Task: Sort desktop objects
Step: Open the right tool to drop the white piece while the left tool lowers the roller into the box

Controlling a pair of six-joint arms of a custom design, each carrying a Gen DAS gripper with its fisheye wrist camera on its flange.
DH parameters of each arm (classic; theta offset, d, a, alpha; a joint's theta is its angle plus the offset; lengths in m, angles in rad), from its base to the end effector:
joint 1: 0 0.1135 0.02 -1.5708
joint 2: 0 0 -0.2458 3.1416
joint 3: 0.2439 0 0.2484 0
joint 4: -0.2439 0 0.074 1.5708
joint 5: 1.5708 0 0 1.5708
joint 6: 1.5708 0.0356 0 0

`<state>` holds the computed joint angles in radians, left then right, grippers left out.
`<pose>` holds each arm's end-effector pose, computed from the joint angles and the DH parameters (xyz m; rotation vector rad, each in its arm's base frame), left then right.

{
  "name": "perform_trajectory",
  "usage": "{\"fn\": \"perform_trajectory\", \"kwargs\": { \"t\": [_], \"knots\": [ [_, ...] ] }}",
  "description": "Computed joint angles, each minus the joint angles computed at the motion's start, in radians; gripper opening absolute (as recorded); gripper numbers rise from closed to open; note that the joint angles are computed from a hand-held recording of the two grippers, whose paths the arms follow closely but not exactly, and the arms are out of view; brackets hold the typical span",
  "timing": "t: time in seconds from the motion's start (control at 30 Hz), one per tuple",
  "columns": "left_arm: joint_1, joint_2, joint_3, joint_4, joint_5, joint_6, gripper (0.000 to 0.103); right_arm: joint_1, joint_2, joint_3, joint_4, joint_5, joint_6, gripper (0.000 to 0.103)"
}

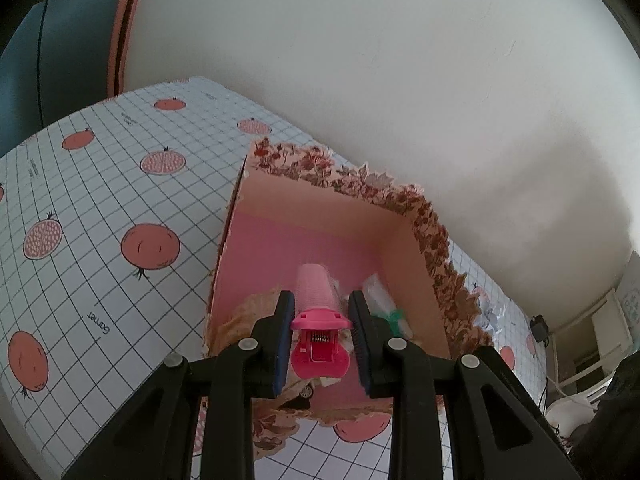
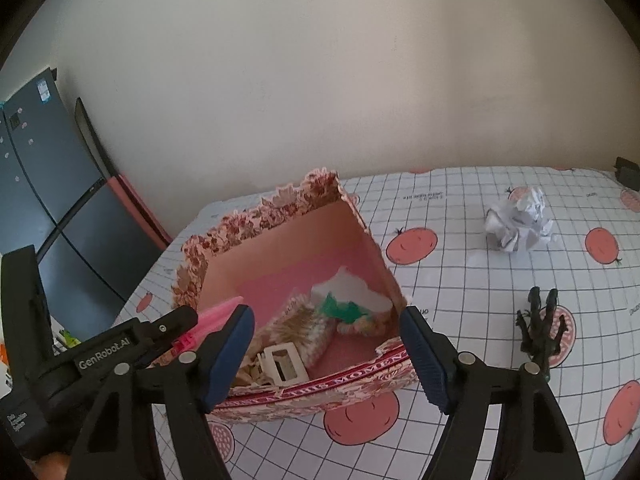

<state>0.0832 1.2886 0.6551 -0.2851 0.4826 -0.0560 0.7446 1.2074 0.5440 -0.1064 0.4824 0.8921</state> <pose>0.2459 0.0039 0.1714 0.0327 2.4329 -0.5855 0.1842 0.1473 0.1686 0.3981 2.2187 0.3160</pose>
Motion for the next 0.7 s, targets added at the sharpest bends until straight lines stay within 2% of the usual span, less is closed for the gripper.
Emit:
{"fn": "perform_trajectory", "kwargs": {
  "t": [0.47, 0.7],
  "knots": [
    [-0.022, 0.085, 0.039, -0.055, -0.034, 0.017, 0.029, 0.006, 0.015, 0.015, -0.016, 0.004, -0.007, 0.078],
    [-0.033, 0.090, 0.044, -0.069, -0.038, 0.021, 0.033, 0.005, 0.014, 0.015, -0.015, 0.003, -0.007, 0.078]
  ]
}}
